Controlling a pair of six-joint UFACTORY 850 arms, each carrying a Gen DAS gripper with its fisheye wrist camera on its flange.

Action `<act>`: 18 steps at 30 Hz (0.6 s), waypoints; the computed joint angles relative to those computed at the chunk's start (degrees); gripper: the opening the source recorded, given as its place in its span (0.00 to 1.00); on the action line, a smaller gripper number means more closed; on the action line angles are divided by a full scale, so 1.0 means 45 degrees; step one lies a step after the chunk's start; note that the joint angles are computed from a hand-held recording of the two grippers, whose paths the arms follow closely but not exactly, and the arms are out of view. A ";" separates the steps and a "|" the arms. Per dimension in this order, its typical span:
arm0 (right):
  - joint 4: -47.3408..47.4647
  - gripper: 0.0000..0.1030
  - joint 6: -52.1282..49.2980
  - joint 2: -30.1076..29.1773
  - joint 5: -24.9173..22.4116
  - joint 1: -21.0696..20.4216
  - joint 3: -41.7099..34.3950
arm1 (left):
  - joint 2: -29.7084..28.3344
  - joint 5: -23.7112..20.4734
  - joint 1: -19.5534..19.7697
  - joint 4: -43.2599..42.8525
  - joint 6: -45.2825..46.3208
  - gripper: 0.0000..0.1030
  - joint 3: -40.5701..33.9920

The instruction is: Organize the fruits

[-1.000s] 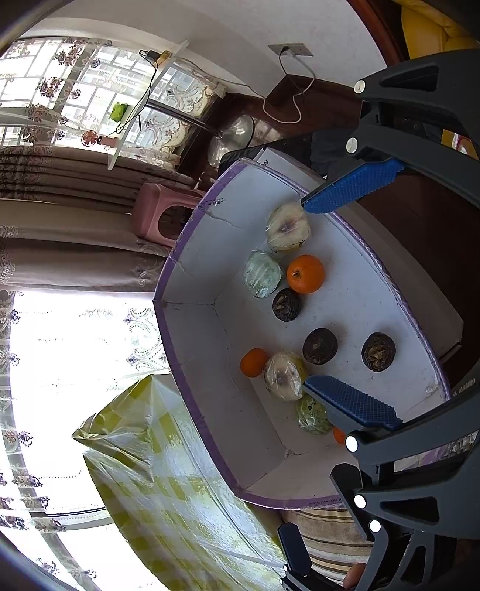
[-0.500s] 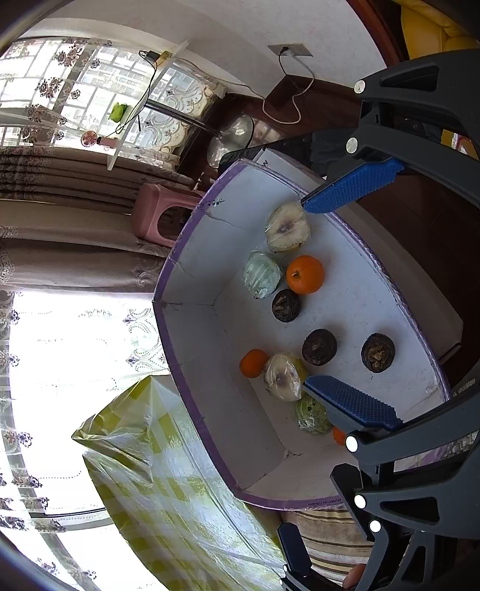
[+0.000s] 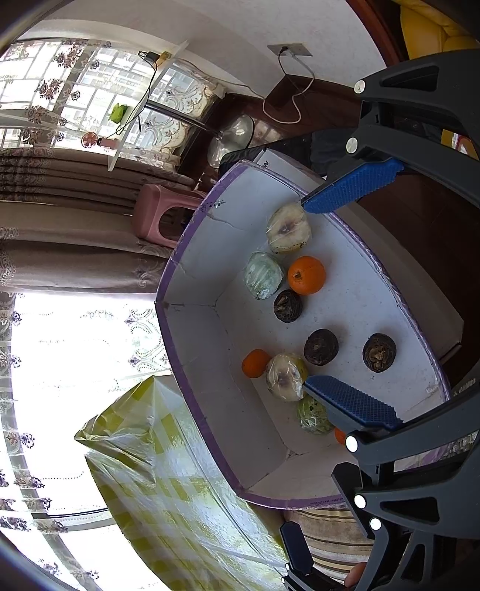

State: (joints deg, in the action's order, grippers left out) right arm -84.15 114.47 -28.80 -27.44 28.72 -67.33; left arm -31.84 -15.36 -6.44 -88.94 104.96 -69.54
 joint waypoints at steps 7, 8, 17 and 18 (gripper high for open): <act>0.0077 0.84 -0.0052 0.0019 0.0015 0.0004 0.0004 | 0.0003 0.0010 -0.0006 -0.0036 0.0061 0.98 0.0005; 0.0070 0.84 -0.0050 0.0020 0.0018 0.0003 0.0007 | 0.0003 0.0010 -0.0006 -0.0036 0.0061 0.98 0.0005; 0.0151 0.84 -0.0100 0.0007 0.0017 0.0007 -0.0027 | -0.0003 0.0004 -0.0022 -0.0051 0.0115 0.98 0.0045; 0.0161 0.84 -0.0113 0.0005 0.0021 0.0005 -0.0028 | -0.0012 -0.0017 -0.0013 0.0014 0.0044 0.98 0.0023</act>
State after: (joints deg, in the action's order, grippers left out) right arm -83.42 113.96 -28.78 -27.35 28.75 -67.46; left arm -31.90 -15.43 -6.50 -88.88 105.16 -69.44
